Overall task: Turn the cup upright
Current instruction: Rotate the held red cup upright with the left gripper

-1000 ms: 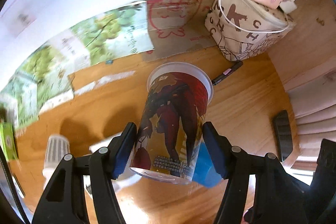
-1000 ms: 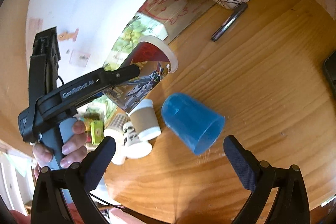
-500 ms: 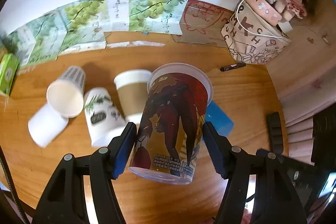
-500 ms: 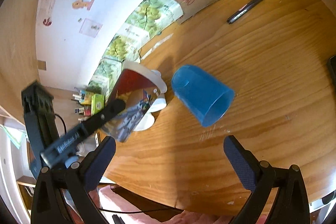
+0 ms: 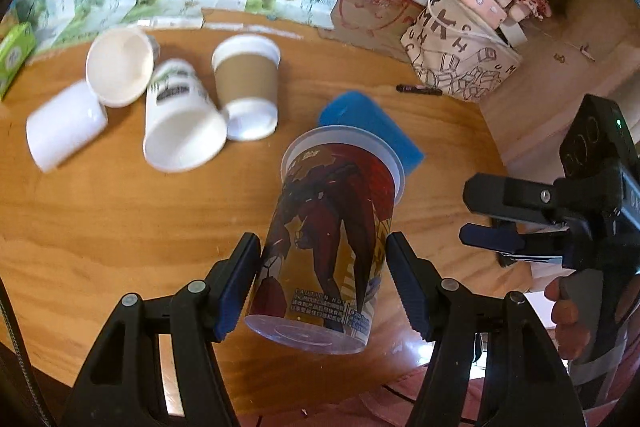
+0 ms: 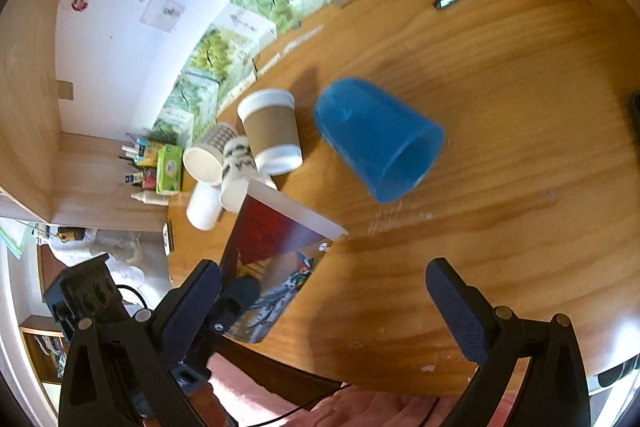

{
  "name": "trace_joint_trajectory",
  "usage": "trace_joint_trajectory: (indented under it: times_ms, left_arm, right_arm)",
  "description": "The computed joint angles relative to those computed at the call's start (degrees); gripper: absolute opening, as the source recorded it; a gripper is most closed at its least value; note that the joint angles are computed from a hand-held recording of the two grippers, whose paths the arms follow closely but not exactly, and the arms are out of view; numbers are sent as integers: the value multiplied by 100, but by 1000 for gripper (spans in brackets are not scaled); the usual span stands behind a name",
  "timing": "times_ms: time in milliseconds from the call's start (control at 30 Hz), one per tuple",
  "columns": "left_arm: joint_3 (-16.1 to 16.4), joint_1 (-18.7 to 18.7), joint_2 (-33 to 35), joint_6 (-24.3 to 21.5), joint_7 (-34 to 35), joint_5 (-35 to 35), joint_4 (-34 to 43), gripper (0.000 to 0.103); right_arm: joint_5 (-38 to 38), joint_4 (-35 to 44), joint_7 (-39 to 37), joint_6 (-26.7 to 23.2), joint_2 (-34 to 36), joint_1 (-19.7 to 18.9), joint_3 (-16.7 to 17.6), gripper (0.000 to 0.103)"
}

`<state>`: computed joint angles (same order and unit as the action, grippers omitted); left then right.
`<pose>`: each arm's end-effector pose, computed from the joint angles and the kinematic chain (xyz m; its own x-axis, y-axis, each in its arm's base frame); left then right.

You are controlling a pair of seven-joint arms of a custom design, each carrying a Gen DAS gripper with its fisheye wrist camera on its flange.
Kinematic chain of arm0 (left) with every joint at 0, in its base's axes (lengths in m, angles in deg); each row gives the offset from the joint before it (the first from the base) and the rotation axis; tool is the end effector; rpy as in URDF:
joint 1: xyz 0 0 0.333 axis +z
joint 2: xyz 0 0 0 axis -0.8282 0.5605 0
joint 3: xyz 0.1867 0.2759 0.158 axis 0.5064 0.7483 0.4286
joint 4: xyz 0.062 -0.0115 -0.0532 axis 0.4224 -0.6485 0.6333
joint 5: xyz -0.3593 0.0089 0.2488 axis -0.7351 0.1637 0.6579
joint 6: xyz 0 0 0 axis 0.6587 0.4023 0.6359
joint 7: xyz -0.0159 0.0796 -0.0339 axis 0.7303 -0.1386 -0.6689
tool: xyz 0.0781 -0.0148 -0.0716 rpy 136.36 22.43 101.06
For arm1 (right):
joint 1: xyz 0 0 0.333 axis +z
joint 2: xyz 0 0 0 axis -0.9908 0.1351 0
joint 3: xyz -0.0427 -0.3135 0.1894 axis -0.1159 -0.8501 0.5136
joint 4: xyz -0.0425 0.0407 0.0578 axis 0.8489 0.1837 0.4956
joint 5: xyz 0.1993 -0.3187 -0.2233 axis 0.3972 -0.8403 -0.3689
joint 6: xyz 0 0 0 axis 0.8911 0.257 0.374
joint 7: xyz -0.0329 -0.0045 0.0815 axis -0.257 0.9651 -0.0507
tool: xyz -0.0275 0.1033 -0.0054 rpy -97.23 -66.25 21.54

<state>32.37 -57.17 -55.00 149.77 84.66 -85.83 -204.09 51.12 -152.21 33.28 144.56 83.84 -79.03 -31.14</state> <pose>0.6500 -0.1393 0.4429 0.0676 -0.9333 0.3527 -0.9146 -0.1993 -0.3519 0.7411 0.1237 0.4338 -0.0098 -0.7713 -0.6363 -0.9977 0.0503 -0.0456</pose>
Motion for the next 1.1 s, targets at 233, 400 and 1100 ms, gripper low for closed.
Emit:
trace_joint_trajectory:
  times_ms: [233,400,1100]
  left_arm:
    - [-6,-63,-83,18,-61,48,-315,69]
    - [6,-67,-88,-248,-20,72,-372,68]
    - [274,283,-351,-1706,1834,-1218,-221,84]
  right_arm:
    - [-3,-74,147,-381,71,29,29,103]
    - [-13,-105,315,-544,107,78,26,103]
    - [-396,-324,1117,285,102,536,18,103]
